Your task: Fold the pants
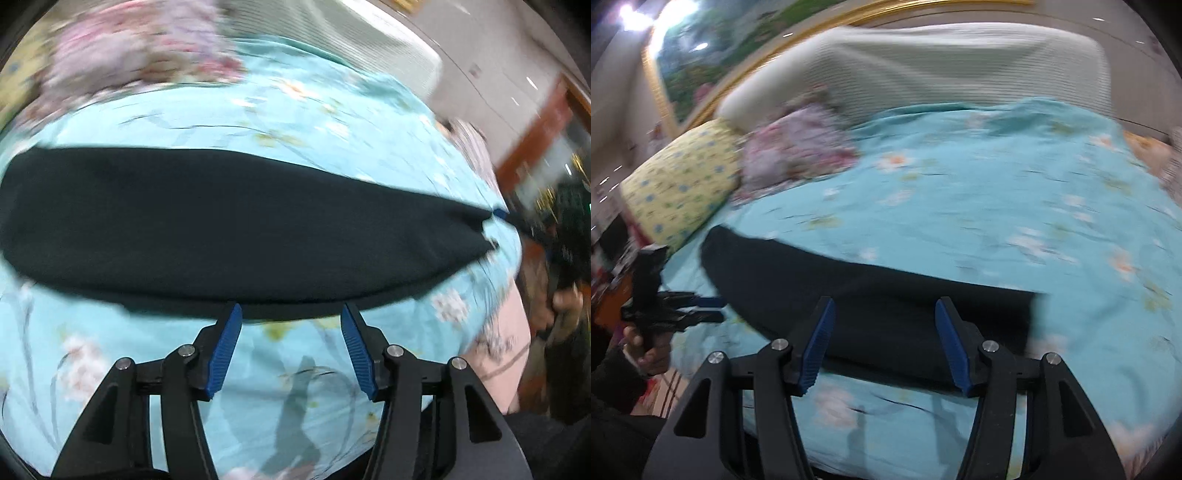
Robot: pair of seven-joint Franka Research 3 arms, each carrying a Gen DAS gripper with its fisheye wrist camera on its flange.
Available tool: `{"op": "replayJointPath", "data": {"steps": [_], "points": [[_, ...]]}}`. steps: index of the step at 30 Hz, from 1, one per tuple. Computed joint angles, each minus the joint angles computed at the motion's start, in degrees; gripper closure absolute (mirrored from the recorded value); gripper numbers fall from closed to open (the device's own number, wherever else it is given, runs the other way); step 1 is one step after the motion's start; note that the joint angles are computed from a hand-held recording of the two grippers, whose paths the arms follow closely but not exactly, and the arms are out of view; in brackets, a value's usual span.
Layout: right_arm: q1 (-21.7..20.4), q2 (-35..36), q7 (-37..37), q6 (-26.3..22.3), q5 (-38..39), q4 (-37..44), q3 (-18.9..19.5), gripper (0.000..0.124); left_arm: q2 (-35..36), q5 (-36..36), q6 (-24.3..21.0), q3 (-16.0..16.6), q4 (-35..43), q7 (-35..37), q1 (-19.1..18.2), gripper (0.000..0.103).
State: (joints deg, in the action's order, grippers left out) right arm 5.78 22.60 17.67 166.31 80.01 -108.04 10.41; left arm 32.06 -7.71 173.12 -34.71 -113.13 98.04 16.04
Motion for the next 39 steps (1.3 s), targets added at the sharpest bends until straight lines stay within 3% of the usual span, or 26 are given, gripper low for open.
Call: {"op": "replayJointPath", "data": {"steps": [6, 11, 14, 19, 23, 28, 30, 31, 33, 34, 36, 39], "points": [[3.18, 6.41, 5.07, -4.33, -8.11, 7.27, 2.01, 0.066, -3.84, -1.49, 4.17, 4.69, -4.36, -8.13, 0.34, 0.043], [5.03, 11.47, 9.18, -6.43, -15.25, 13.51, 4.25, 0.066, -4.48, -1.44, 6.00, 6.34, -5.57, -15.09, 3.00, 0.042], [6.92, 14.32, 12.00, -6.91, -21.09, 16.90, 4.71, 0.066, -3.44, -1.09, 5.86, 5.73, -4.55, -17.97, 5.71, 0.042], [9.43, 18.48, 17.26, -7.23, -30.38, 21.54, 4.97, 0.066, -1.46, 1.39, 2.27, 14.70, 0.80, -26.94, -0.31, 0.042], [12.33, 21.82, 20.74, -5.45, -38.02, 24.92, 4.11, 0.066, 1.25, 2.11, -0.81, 17.79, 5.58, -31.35, -1.91, 0.042], [16.96, 26.58, 29.65, -7.12, -48.53, 31.06, -0.84, 0.066, 4.94, 2.37, -2.56, 17.37, 10.34, -31.95, -0.87, 0.042], [18.29, 28.59, 33.08, -8.09, -51.96, 33.64, -2.56, 0.067, 6.52, 3.23, -3.64, 18.60, 12.96, -32.84, -2.35, 0.044], [18.53, 29.40, 34.32, -7.79, -53.07, 34.46, -2.85, 0.074, 7.04, 3.73, -3.86, 19.40, 13.82, -33.53, -3.32, 0.045], [17.46, 30.53, 35.61, -8.04, -53.88, 35.89, -1.54, 0.082, 7.67, 5.41, -4.29, 21.81, 15.16, -35.09, -5.70, 0.060], [16.57, 31.07, 36.01, -8.49, -54.01, 36.73, -0.47, 0.091, 7.94, 6.45, -4.57, 23.24, 15.81, -36.13, -7.04, 0.062], [14.80, 31.77, 36.06, -9.97, -53.89, 38.04, 1.76, 0.109, 8.12, 8.07, -3.80, 24.71, 16.19, -37.64, -8.53, 0.081], [13.79, 31.20, 34.73, -10.53, -53.73, 37.47, 3.56, 0.116, 6.14, 10.52, -1.40, 26.43, 13.61, -39.33, -9.95, 0.087]]}}
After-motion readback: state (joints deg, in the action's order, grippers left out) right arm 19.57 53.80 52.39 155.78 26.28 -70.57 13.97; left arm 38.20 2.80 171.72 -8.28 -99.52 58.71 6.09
